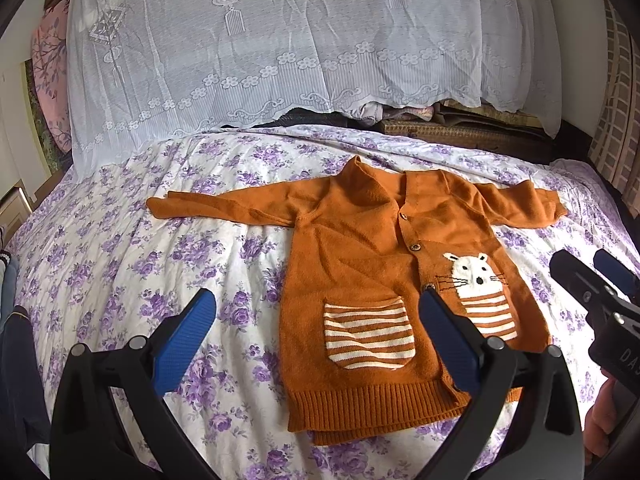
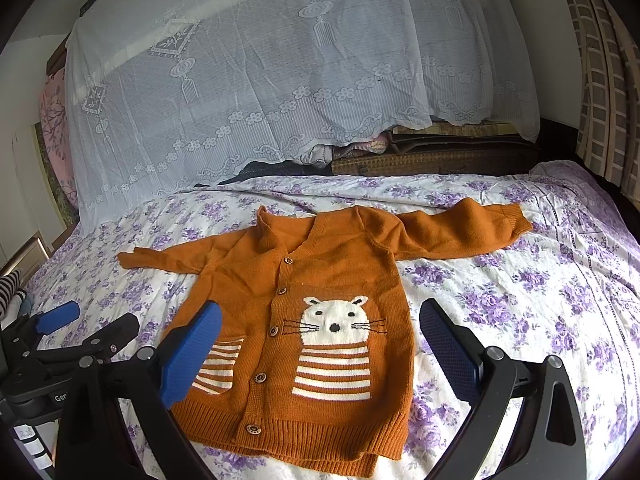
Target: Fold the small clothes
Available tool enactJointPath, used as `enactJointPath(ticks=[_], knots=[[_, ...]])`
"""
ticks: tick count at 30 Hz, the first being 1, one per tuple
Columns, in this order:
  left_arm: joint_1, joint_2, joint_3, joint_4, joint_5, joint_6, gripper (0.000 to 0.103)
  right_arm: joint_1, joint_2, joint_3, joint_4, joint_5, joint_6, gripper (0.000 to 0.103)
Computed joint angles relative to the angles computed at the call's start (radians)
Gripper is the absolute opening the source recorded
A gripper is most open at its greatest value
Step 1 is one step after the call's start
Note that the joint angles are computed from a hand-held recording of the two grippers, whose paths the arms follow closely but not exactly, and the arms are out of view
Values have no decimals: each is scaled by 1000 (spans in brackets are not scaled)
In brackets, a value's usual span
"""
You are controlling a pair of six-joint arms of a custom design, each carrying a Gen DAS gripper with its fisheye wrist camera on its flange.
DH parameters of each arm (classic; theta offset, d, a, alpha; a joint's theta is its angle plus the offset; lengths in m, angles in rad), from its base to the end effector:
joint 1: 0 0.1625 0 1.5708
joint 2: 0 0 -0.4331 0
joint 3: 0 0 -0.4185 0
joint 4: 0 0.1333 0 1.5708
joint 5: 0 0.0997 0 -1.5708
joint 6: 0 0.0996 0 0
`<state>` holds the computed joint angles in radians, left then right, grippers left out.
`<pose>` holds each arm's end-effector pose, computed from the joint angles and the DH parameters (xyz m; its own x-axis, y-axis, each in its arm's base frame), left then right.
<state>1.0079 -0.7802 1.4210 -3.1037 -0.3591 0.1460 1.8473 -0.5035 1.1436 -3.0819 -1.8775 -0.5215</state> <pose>-0.1996 -0.7409 0.2726 -0.6301 -0.3470 -0.6947 0.4313 0.5877 -0.6846 0.3319 -0.7913 0.1366 -0.7623 -0.3417 0.5497 -0.6408 0.5183 -0.5664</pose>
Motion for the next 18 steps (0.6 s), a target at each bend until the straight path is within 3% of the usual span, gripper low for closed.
enactJointPath(ticks=[18], knots=[[5, -14, 28, -2, -3, -15, 99, -2, 1, -4, 2, 3, 1, 99]])
